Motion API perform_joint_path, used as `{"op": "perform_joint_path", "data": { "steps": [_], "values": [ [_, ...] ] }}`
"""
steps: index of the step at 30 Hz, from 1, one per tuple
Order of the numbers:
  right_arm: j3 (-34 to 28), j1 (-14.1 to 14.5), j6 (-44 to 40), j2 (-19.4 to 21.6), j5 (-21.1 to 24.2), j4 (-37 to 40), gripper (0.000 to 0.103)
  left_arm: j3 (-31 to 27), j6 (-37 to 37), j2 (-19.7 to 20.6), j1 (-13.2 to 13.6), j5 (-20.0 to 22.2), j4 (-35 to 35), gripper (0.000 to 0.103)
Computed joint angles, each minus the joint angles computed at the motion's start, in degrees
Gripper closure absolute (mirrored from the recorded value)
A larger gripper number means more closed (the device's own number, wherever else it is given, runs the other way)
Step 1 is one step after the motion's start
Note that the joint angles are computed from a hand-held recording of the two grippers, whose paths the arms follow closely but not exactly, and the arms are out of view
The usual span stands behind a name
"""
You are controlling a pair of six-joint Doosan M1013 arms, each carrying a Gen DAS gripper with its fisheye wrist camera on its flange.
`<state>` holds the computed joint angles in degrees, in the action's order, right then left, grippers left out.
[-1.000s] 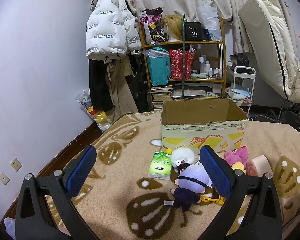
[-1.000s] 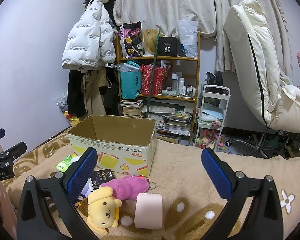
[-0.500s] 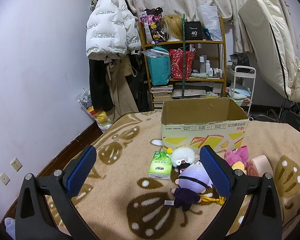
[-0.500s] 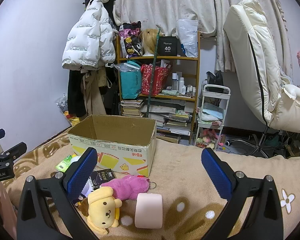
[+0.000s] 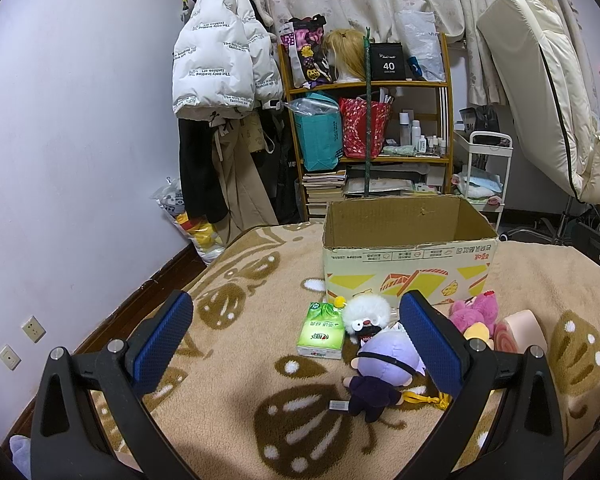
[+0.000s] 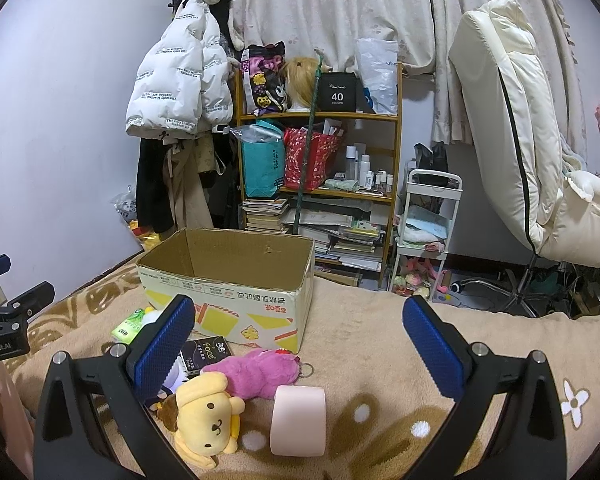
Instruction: Organize soft objects
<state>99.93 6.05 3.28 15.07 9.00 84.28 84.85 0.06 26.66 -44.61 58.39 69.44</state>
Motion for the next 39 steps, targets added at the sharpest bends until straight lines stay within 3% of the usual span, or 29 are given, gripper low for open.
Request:
{"op": "perform_joint_path", "data": {
  "steps": [5,36,39],
  "values": [
    [-0.17,-0.3,3.65,-0.28,0.37,-3.92,0.0,0.02,-0.01,0.0,-0.01,-0.02,0.02,0.001],
    [-0.42,-0.53,7.31,-0.36,0.85,-7.78,0.0,0.5,1.33,-0.04,0.26,-0.18,-1.24,0.001],
    [0.1,0.41,3.7,0.25,0.34,-4.1,0.0,0.48,2.7,0.13,0.58,-0.69,-2.34,0.001]
  ]
}}
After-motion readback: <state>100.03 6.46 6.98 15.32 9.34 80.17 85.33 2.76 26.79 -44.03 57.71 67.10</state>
